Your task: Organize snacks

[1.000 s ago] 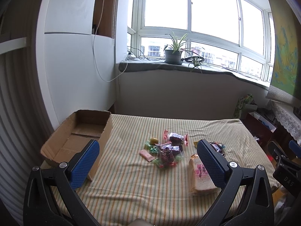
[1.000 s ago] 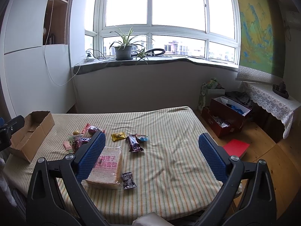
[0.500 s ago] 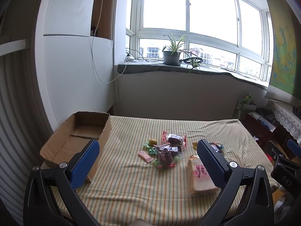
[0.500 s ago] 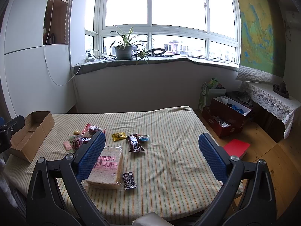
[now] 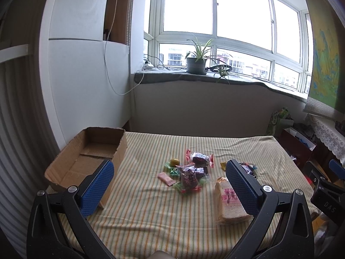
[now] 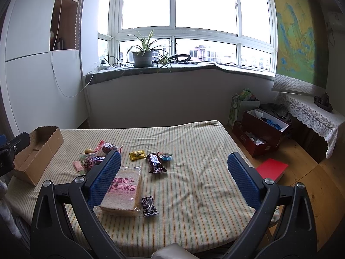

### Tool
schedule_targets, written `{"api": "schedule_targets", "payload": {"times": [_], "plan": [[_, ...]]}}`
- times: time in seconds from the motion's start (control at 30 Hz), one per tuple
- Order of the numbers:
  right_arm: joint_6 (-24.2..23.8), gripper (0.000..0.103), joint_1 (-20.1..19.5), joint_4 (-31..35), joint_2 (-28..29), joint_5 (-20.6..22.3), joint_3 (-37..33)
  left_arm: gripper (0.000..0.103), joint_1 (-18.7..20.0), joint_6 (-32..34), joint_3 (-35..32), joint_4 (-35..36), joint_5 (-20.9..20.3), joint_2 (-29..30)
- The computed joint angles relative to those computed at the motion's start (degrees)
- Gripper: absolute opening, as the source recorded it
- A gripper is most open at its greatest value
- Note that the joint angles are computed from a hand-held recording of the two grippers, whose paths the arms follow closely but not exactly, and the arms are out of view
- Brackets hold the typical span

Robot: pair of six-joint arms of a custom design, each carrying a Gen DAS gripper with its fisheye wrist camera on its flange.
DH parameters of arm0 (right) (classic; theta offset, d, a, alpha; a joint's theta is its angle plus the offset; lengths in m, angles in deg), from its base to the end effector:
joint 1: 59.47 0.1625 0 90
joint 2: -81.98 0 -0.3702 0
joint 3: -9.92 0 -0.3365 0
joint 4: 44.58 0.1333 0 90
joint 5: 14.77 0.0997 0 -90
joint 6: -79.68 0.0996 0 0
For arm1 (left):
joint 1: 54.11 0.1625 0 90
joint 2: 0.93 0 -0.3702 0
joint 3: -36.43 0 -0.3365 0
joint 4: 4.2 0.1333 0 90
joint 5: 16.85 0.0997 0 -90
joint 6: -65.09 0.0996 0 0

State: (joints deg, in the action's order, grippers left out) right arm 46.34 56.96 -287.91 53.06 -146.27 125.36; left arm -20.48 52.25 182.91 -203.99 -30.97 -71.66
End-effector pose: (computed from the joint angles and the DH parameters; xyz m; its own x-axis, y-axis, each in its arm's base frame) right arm 0.2616 -0.3751 0.0679 -0.6905 -0.0166 0.7232 -0.6640 0.4111 -0.6245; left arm -0.1235 -0.3582 0.2215 -0.7258 -0.1971 -0.6591 0.5422 0.4258 -0.7244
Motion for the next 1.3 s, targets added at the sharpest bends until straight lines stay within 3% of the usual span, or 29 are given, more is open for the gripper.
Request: {"api": "schedule_targets", "payload": {"times": [0.27,0.57,0.8,0.87,0.97,1.03,1.13,1.2,1.3], "plan": [[0.5,0.101,-0.2,0.0,-0.1,0.6,0.2,0.103,0.3,1.8,-0.7,-1.4,-0.5,1.0],[0.2,0.101,-1.1,0.8,0.0,0.8,-0.2,0.103,1.3,8.2,-2.5,-7.8,-0.9,4.3],[0.5,0.101,-2.6,3.2,0.5,1.3,-1.7,0.103,4.7,13.8,-4.8,-12.0,-4.4,6.3],[0.8,0.101,-3.6,4.0,0.2,3.4,-1.1,0.103,5.7,16.2,-5.4,-14.0,-5.8,7.0],[3.7,0.101,-6.2,7.9,-2.3,9.3,1.6,0.103,9.0,19.8,-5.1,-17.4,-14.5,5.8],[6.0,0.101,-8.0,11.9,-3.9,12.5,2.7,0.103,12.4,18.1,-5.9,-14.2,-20.3,4.2],[8.4,0.101,-9.4,18.2,-4.7,13.2,1.9,0.101,16.7,15.8,-8.8,-6.5,-25.7,3.8],[9.7,0.101,-10.3,22.5,-5.0,13.6,1.1,0.09,19.1,14.6,-10.4,-1.6,-29.0,4.2],[11.4,0.088,-11.7,29.3,-5.2,15.4,-0.2,0.077,22.1,13.7,-11.5,2.7,-35.6,4.8]]}}
